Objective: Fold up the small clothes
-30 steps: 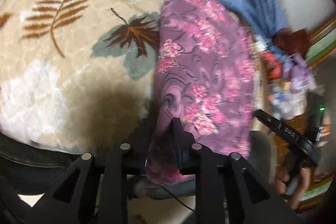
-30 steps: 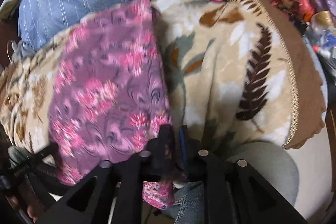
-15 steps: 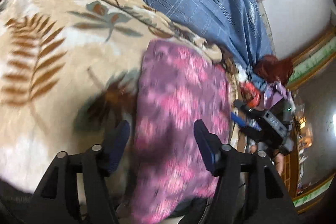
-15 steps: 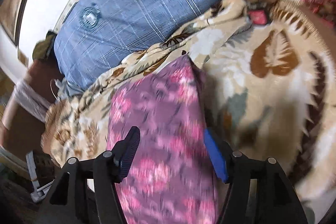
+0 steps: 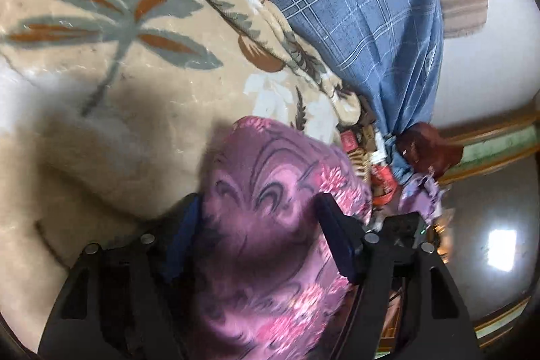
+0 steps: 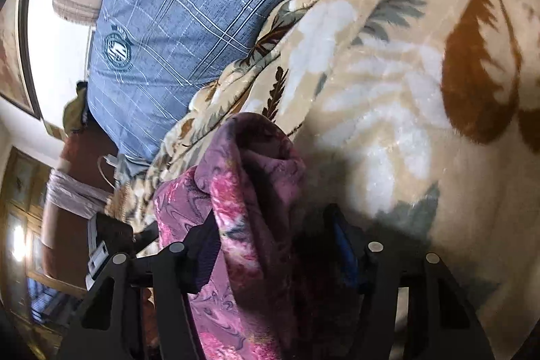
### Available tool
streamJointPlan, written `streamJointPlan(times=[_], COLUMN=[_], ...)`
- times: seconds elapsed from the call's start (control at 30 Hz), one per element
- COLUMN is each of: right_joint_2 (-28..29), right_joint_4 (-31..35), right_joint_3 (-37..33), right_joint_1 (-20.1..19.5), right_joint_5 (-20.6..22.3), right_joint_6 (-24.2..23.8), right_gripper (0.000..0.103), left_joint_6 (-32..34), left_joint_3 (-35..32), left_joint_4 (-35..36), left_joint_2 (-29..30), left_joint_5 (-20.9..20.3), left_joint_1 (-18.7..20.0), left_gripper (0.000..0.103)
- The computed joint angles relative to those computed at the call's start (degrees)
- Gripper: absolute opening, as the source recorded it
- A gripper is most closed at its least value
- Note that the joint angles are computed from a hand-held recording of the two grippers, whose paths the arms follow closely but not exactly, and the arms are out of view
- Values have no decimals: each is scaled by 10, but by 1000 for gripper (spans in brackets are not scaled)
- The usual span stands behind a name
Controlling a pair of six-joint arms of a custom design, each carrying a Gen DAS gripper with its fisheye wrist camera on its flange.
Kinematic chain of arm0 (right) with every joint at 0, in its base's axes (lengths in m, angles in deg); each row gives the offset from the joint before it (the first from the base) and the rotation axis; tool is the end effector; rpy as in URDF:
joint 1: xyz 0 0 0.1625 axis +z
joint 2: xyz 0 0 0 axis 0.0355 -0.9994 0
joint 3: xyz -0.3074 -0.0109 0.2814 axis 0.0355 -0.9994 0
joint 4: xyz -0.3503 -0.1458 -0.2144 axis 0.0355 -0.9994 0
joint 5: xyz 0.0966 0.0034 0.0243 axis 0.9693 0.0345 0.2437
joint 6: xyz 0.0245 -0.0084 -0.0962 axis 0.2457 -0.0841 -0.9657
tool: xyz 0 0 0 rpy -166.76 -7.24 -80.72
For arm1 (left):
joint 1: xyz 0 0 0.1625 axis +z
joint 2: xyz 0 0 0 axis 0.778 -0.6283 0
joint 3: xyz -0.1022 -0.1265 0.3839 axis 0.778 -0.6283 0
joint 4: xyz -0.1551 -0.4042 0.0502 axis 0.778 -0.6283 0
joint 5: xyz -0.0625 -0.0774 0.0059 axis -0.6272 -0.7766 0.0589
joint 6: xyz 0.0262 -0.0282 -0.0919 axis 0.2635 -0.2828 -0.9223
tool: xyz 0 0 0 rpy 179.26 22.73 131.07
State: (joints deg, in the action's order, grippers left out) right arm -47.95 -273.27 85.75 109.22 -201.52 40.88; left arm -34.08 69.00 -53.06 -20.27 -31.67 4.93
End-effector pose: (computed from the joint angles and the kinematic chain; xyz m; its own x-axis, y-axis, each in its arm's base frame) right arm 0.1837 -0.2289 0.1914 -0.9404 0.3338 -0.0646 0.2696 0.6164 -0.7399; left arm -0.1493 -0.4312 0.2184 -0.9608 0.1939 0.1983 0.1856 0.9808 -0.0598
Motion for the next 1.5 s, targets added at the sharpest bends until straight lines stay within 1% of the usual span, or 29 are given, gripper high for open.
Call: streamJointPlan(times=[0.03,0.07,0.1,0.13,0.17,0.23,0.27,0.3,0.37,0.4,0.47,0.53,0.6,0.7,0.77,0.83,0.93,1.03,1.07,1.23,1.27,1.3,1.37,1.4,1.47,1.5], right_joint_2=[6,12,12,13,10,4,6,11,24,29,45,60,78,112,138,165,196,208,210,207,205,205,207,209,217,223], right_joint_4=[-5,-8,-4,-3,1,5,0,-6,-26,-33,-57,-46,-28,-24,-26,-21,-22,-16,-8,24,28,31,33,36,43,55], right_joint_3=[-1,-3,-5,-6,-6,-5,-4,-5,-7,-9,-13,-31,-52,-76,-94,-116,-149,-175,-184,-229,-238,-247,-261,-268,-278,-283], right_joint_1=[-3,-9,-9,-7,-5,2,8,17,43,59,91,128,154,172,173,171,154,136,133,110,102,92,74,64,40,27], right_joint_5=[4,14,13,12,12,6,2,-5,-20,-29,-35,-60,-72,-74,-63,-59,-35,-13,-12,-4,-2,1,5,6,13,15], right_joint_6=[-6,-13,-12,-13,-16,-16,-16,-17,-17,-15,-14,-9,2,8,9,9,-1,-22,-28,-72,-83,-93,-114,-122,-133,-136], right_gripper=[54,48,44,38,35,30,27,25,22,15,15,15,15,15,15,15,14,14,14,14,14,14,14,14,14,14], left_joint_6=[0,0,4,4,4,-2,-3,0,6,7,3,0,-3,0,7,20,42,64,72,116,124,131,145,158,163,161], left_joint_3=[-1,-1,1,3,5,15,22,25,37,43,49,49,46,33,19,4,-26,-61,-70,-145,-162,-171,-191,-198,-203,-203], left_joint_4=[0,4,8,14,16,5,2,3,15,21,31,45,56,70,80,85,87,84,83,65,58,55,39,29,26,25], left_joint_2=[2,2,-2,-8,-14,-37,-57,-69,-110,-132,-168,-190,-204,-215,-214,-209,-186,-153,-143,-52,-27,-15,20,40,65,73], left_joint_5=[5,14,32,51,58,39,32,31,48,58,53,53,45,47,53,59,56,54,54,41,39,38,46,60,86,100], left_joint_1=[-7,-16,-28,-39,-42,-37,-39,-40,-61,-71,-73,-67,-52,-28,-15,0,21,33,36,48,50,53,56,58,65,67], left_gripper=[70,68,63,52,44,36,34,34,33,33,33,32,32,32,32,32,32,32,32,32,32,32,32,33,39,40])
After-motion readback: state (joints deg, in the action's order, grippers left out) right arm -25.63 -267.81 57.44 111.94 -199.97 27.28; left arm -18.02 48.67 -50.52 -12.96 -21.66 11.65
